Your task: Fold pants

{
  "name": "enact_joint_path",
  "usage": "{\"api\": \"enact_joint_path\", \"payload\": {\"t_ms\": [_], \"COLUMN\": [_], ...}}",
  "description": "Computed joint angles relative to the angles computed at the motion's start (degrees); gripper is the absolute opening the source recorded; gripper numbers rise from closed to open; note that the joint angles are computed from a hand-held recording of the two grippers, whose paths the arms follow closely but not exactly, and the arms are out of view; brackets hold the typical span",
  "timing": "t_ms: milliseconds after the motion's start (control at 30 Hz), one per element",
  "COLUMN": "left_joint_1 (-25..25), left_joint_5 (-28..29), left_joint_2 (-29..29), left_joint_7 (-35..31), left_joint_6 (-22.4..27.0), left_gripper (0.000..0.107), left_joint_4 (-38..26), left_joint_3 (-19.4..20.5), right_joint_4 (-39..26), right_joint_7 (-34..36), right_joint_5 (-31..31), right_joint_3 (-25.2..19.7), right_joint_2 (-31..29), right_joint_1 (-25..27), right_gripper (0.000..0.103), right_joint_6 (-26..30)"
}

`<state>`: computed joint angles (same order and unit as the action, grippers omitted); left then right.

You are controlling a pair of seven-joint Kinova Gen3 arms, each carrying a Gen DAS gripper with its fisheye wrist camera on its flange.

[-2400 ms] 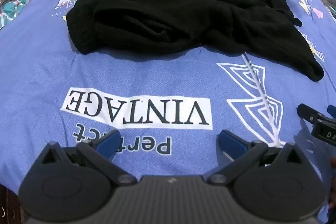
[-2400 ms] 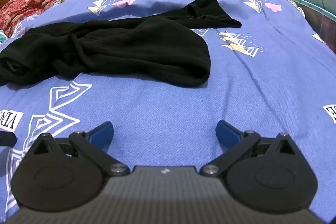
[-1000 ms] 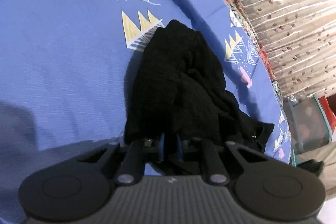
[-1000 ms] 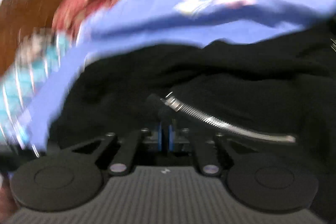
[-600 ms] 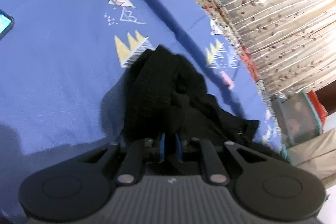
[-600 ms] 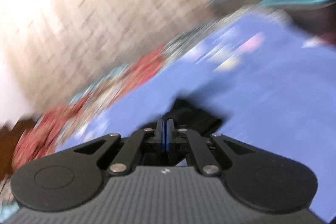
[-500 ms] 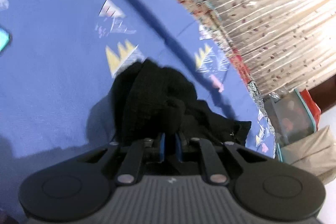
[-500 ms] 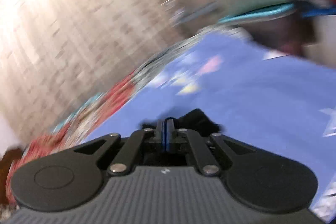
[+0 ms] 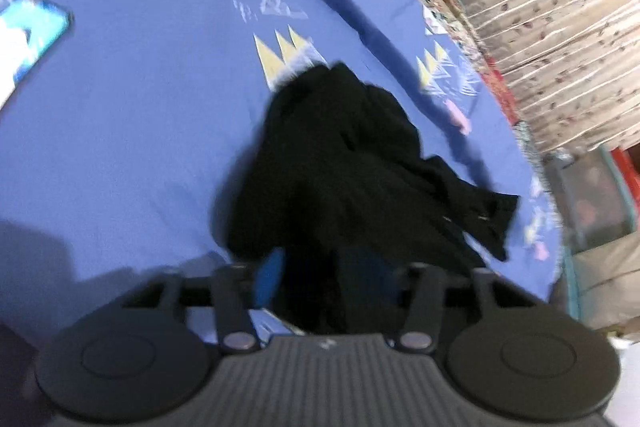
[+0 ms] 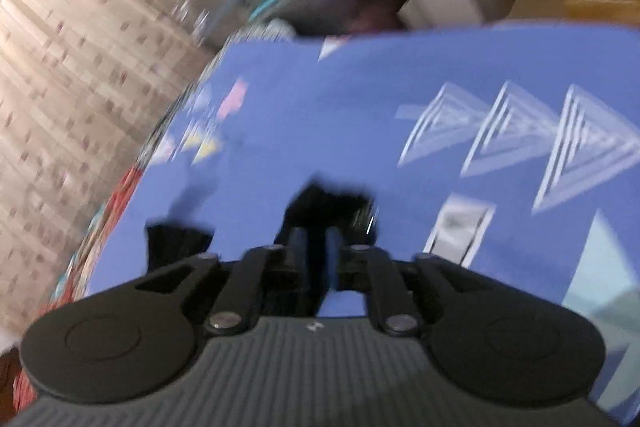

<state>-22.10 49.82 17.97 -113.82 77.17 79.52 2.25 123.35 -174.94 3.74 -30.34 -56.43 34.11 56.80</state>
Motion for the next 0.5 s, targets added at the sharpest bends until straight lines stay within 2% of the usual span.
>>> {"api": "enact_joint_path", "payload": {"t_ms": [33,67,167,200,267,300,333,367,400,500], "left_joint_1": [-0.15,-0.06,1.06,1.46,2.65,3.0,3.34,3.58,2.79,0.87], "left_joint_5": [0.38,0.58,1.37,1.75,1.83,1.67,1.21,1.03,1.27,3.2], "left_joint_2": [0.58,0.85,1.7,2.06,2.33,2.89,3.38,3.7,3.71,1.78], "left_joint_7": [0.23,0.37,1.74,2.3,4.66,5.83,7.29,8.75,9.29,6.73], "left_joint_6": [1.32,1.89,1.74,1.04,-1.09,-1.38,-1.5,-1.44,-1.34,-0.27], "left_gripper": [0.067,0.07,0.071,0.067,0.045,0.021,0.007,0.007,0.006,0.006], "left_joint_4": [0.18,0.52,1.92,2.42,3.61,3.35,2.83,2.26,1.89,0.38], "left_joint_3": [0.27,0.45,0.95,1.01,0.95,1.02,1.06,0.85,1.55,1.78], "right_joint_4": [0.13,0.3,0.81,1.21,1.54,1.58,1.76,1.86,1.16,0.45], "right_joint_7": [-0.04,-0.05,-0.22,-1.09,-2.07,-2.85,-3.68,-4.35,-4.09,-5.69], "right_joint_5": [-0.89,-0.84,-1.88,-1.93,-0.88,0.04,1.1,2.3,2.86,4.55], "right_joint_3": [-0.3,0.15,-0.03,-0.56,-1.12,-1.59,-2.04,-2.03,-1.16,4.07], "right_joint_2": [0.8,2.12,6.39,8.81,12.93,14.5,15.88,17.53,19.44,18.88], "right_joint_1": [-0.71,-1.16,-0.98,-0.79,-0.31,0.14,0.62,0.67,0.78,-2.02], "right_gripper": [0.052,0.056,0.056,0.056,0.056,0.056,0.052,0.042,0.012,0.011], "right_joint_6": [-0.85,-2.16,-6.15,-8.39,-11.38,-12.29,-13.59,-14.52,-14.52,-16.54]}}
